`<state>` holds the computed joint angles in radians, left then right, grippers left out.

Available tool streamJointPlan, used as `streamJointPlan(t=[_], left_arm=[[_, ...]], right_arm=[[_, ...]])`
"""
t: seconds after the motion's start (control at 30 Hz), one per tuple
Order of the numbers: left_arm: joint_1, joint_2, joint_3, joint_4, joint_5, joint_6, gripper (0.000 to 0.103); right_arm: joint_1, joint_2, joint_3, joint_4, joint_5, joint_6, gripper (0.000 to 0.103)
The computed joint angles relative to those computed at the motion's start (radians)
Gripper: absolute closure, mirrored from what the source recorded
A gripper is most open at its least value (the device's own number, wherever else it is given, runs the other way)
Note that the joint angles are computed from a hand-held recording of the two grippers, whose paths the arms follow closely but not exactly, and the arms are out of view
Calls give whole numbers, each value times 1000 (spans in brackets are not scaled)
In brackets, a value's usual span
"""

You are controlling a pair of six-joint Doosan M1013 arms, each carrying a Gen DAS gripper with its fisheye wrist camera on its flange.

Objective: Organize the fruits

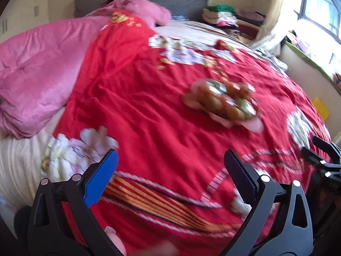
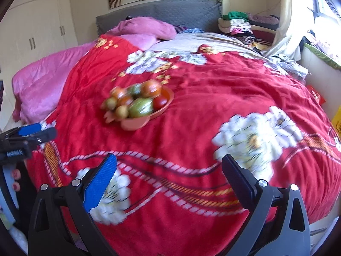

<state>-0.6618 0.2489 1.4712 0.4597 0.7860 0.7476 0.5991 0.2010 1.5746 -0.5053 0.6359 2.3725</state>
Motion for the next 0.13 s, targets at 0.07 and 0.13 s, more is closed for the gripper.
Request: streamJointPlan(t=[0.07, 0.13], left_arm=[[41, 17, -25, 25, 24, -19, 10], [80, 47, -60, 69, 54, -34, 10]], right_arm=[[-30, 3, -15, -47, 21, 31, 5], [-79, 18, -48, -101, 55, 56, 5]])
